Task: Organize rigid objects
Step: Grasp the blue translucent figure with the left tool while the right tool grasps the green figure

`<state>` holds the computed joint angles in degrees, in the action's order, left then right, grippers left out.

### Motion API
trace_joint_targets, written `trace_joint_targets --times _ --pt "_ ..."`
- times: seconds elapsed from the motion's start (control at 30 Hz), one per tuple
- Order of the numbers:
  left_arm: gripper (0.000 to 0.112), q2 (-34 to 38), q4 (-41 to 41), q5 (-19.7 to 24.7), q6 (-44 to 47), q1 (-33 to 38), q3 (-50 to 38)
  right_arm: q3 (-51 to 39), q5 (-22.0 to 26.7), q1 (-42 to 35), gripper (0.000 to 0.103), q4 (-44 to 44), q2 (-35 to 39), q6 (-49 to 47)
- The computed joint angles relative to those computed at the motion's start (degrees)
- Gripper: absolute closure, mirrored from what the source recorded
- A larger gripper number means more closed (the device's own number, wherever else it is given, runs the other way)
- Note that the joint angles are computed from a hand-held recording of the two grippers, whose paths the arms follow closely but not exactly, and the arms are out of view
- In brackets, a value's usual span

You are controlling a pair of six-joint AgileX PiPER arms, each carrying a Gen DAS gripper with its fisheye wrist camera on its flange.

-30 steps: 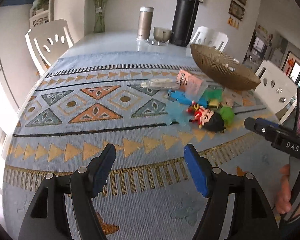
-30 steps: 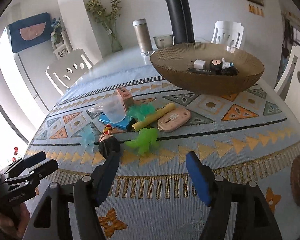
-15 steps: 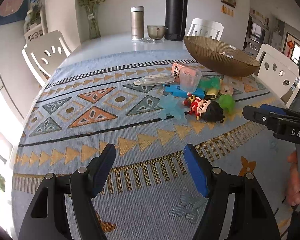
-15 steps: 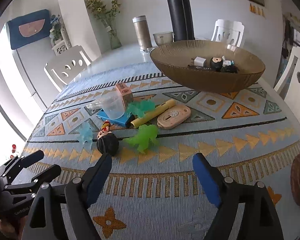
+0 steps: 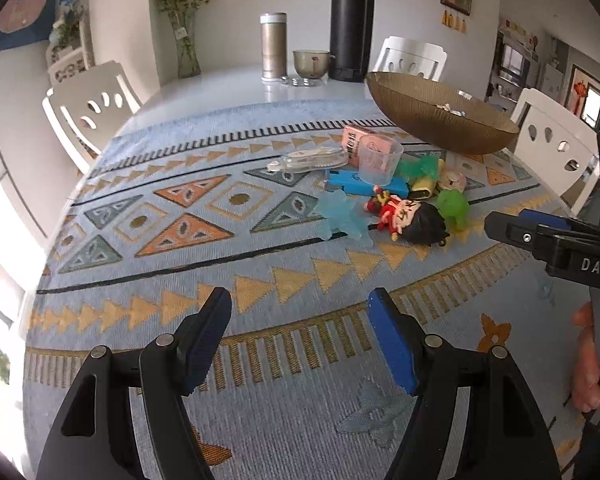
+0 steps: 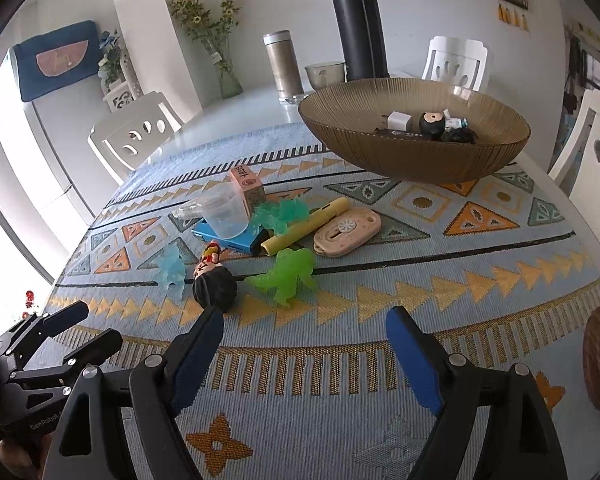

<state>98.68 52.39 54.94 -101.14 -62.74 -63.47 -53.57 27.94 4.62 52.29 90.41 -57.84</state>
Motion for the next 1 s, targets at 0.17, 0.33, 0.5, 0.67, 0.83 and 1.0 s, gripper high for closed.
trace_joint_targets --times 0.17,0.33,0.5,0.67,0.83,1.0 --pt "0.043 -4.7 -8.2 -16.3 8.6 10.0 2.5 0.0 -0.8 0.6 0.021 -0.6 -0.1 0.6" --pt "0.044 -0.5 -15.3 -16.9 19.6 16.8 -3.7 -4.0 4.5 -0.5 0.041 -3.9 2.8 4.8" --pt "0.046 4.1 -19.9 -19.6 26.1 19.9 -7.7 -13.0 13.1 -1.4 0.043 -8.5 9.5 12.0" --pt "0.047 5.8 -14.3 -16.9 23.7 18.2 -9.3 -17.3 11.0 3.0 0.043 -15.9 11.9 18.3" --pt "0.060 3.7 -13.3 -22.7 21.8 19.3 -5.3 -19.2 9.9 4.5 0.045 -16.4 14.2 20.8" --pt "0.086 4.8 -10.8 -22.8 20.7 17.7 -7.0 -14.0 1.6 9.2 0.061 -21.6 10.7 22.8"
